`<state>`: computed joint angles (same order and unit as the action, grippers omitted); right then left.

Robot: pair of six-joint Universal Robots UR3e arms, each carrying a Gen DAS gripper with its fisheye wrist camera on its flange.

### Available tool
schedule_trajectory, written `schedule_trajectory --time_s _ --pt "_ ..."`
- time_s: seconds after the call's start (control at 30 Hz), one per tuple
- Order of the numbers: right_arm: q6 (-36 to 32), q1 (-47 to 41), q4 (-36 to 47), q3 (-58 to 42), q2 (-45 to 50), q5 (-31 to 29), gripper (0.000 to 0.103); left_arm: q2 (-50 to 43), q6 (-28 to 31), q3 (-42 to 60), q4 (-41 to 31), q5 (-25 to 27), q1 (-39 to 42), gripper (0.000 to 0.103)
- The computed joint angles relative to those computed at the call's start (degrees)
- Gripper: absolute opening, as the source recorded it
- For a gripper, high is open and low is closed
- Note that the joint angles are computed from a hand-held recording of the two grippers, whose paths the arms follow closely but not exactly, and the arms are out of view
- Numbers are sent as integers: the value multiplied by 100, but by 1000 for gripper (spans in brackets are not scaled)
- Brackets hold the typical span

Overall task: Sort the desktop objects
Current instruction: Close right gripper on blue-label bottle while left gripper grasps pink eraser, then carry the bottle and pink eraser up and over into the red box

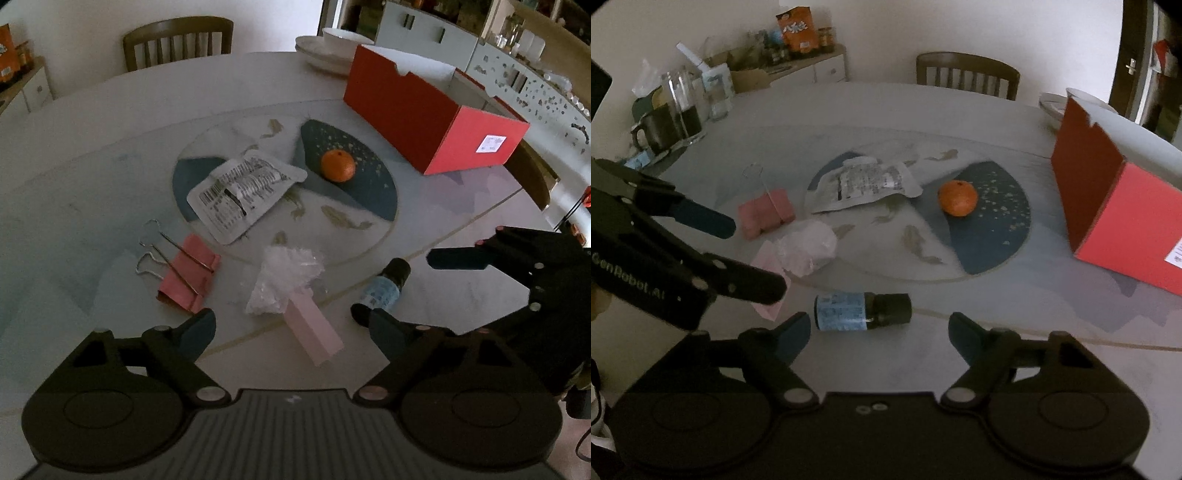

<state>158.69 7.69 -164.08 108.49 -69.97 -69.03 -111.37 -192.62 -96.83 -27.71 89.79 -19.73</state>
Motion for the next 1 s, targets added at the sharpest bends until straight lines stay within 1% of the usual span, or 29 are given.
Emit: schedule_trajectory --time_s 0.03,0.07,0.1,0.17,0.23,0.3,0.33,0.37,0.4,0.53,0.57,0.63,0.67,0.7,0.77,0.9,1.0 --pt "2 21 -4 -40 50 -9 80 -22 -17 29 -44 -19 -2 89" --pt "1 47 -19 -68 96 -33 79 -46 -33 59 -81 -37 -5 83" --pt "-9 66 -34 -84 129 -52 77 -83 -47 120 -154 -29 -19 76" --pt "-9 118 -74 -125 208 -103 75 -161 -104 251 -322 -16 -31 70" --pt "-12 156 -111 -152 269 -130 72 -200 -188 290 -363 -25 -25 68" --pt "10 169 -143 -169 307 -110 71 -218 -236 324 -398 -37 -19 61" --pt "18 176 -169 -166 320 -103 70 -229 -241 345 -428 -40 -20 56" --pt "13 190 -170 -181 343 -111 67 -236 -237 365 -466 -45 -20 51" --pt "9 206 -169 -193 360 -131 66 -242 -233 391 -513 -48 -26 47" --pt "1 230 -222 -211 393 -154 62 -266 -228 445 -623 -89 -29 37" --pt "-8 234 -228 -216 401 -156 61 -269 -234 458 -644 -97 -25 33" --pt "0 241 -245 -222 411 -162 61 -271 -242 476 -669 -132 -11 32" --pt "-2 247 -263 -221 417 -170 60 -275 -229 486 -677 -131 -16 30" --pt "0 252 -273 -218 418 -176 60 -278 -207 495 -690 -138 -17 24" --pt "1 255 -267 -218 413 -188 60 -268 -165 497 -707 -158 -16 16" --pt "-18 217 -235 -182 371 -176 60 -233 -128 471 -661 -168 -28 9" --pt "-34 152 -215 -116 309 -172 60 -233 -79 503 -645 -135 -71 9"
